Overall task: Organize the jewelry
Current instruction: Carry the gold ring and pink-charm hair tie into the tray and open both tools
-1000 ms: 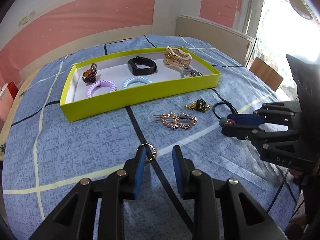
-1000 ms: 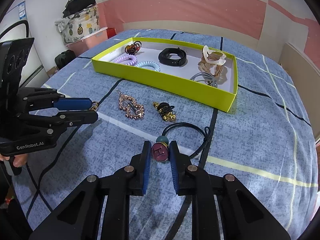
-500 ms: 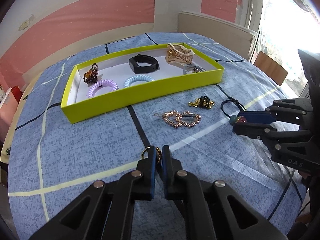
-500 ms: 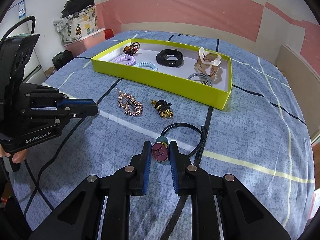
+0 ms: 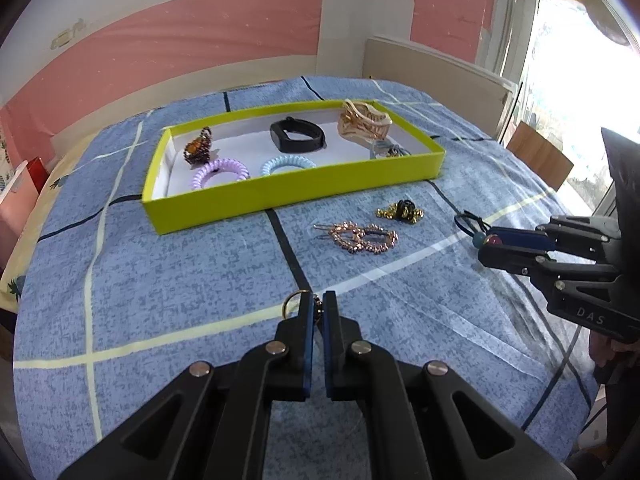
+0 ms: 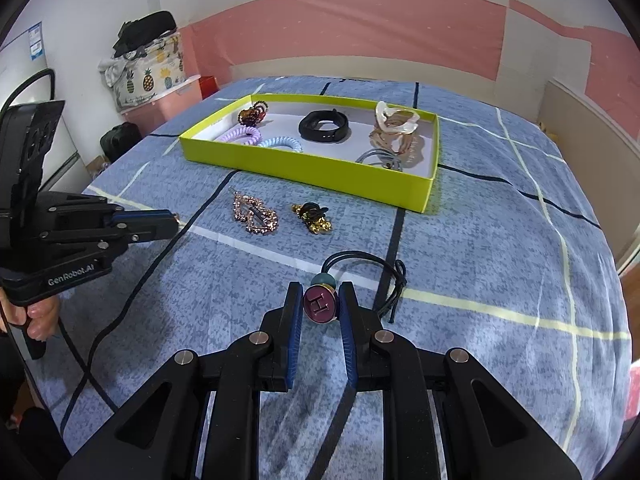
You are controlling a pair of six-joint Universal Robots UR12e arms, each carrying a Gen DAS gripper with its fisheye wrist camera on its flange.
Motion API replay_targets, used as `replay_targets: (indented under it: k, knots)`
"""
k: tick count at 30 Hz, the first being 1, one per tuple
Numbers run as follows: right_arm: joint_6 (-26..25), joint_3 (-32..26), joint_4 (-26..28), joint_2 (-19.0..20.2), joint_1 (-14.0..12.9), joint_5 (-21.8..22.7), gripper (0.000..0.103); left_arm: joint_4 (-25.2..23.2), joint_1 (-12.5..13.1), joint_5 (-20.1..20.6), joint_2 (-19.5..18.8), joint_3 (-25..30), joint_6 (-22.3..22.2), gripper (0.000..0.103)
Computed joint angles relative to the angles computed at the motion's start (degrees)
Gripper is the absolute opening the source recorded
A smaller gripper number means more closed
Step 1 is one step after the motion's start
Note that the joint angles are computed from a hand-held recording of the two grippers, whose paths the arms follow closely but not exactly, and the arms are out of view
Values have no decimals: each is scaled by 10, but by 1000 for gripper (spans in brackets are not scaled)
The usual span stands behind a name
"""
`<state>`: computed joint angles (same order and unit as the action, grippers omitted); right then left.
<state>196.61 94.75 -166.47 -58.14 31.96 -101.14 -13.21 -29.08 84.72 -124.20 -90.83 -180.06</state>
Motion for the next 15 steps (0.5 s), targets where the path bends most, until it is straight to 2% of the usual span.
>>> replay_targets:
  k: [15]
  knots:
    - [19,5,-30,-12,6,-22,18,40,6,-1,18,-18,-15,4]
